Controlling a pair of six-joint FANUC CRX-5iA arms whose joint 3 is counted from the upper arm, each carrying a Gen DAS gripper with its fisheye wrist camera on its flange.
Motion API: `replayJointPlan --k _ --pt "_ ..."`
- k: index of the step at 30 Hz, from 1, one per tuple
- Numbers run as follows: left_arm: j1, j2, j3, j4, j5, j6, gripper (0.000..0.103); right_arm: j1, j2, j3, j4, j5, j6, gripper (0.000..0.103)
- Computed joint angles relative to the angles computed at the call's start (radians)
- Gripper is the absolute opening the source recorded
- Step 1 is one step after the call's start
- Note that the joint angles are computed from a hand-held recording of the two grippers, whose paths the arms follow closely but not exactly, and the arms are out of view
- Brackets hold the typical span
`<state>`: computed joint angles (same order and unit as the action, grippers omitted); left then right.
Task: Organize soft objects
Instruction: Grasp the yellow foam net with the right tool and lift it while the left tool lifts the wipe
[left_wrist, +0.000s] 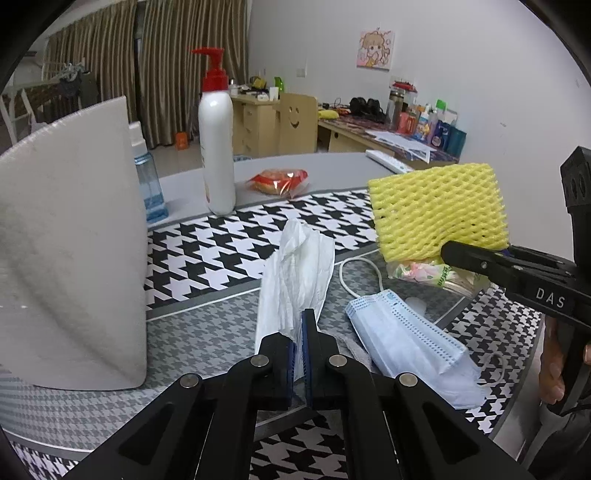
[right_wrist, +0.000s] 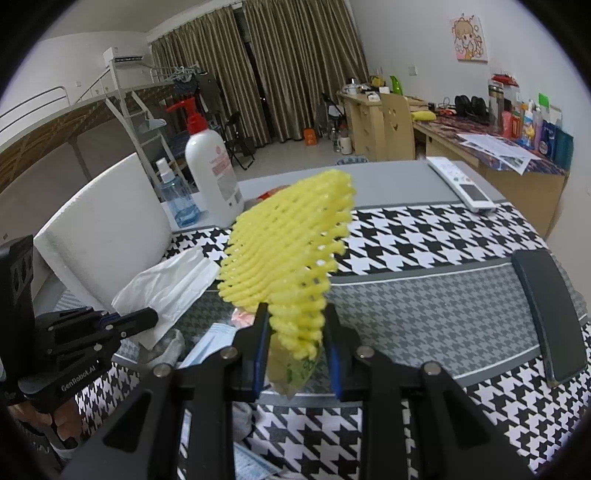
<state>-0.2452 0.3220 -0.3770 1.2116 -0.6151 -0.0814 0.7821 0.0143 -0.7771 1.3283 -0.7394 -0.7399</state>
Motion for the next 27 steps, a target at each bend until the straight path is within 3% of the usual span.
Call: replayJointPlan --k 8,10,12,14,19,20,23,25,27 --pt "0.005 -0.037 -0.044 0.075 0.002 -0.075 0.003 0.031 0.020 0.017 -0.049 -0.004 0.047 0.035" --pt "0.006 -0.048 -0.056 0.089 0.004 -0.090 0.003 0.043 0.037 0.032 -0.088 -0.015 0.077 0.044" --pt "0.005 -0.054 -0.063 0.105 0.006 -0.106 0.003 0.056 0.045 0.041 -0.101 -0.040 0.086 0.064" --pt "0.004 -0.058 -0.069 0.116 0.009 -0.119 0.004 0.063 0.048 0.042 -0.087 -0.062 0.073 0.071" --pt "0.004 -0.065 -0.078 0.122 0.011 -0.128 0.004 0.044 0.024 0.014 -0.017 -0.034 0.006 0.071" --pt "0.005 -0.066 -0.080 0.126 0.012 -0.131 0.003 0.039 0.018 0.006 0.005 -0.026 -0.018 0.069" --pt "0.006 -0.072 -0.088 0.138 0.015 -0.140 0.004 0.029 0.003 -0.011 0.044 -0.009 -0.066 0.043" --pt "0.007 -0.079 -0.095 0.147 0.014 -0.147 0.004 0.019 -0.005 -0.020 0.066 0.001 -0.095 0.035" --pt "0.007 -0.085 -0.102 0.161 0.014 -0.159 0.003 0.014 -0.008 -0.022 0.069 0.011 -0.100 0.021"
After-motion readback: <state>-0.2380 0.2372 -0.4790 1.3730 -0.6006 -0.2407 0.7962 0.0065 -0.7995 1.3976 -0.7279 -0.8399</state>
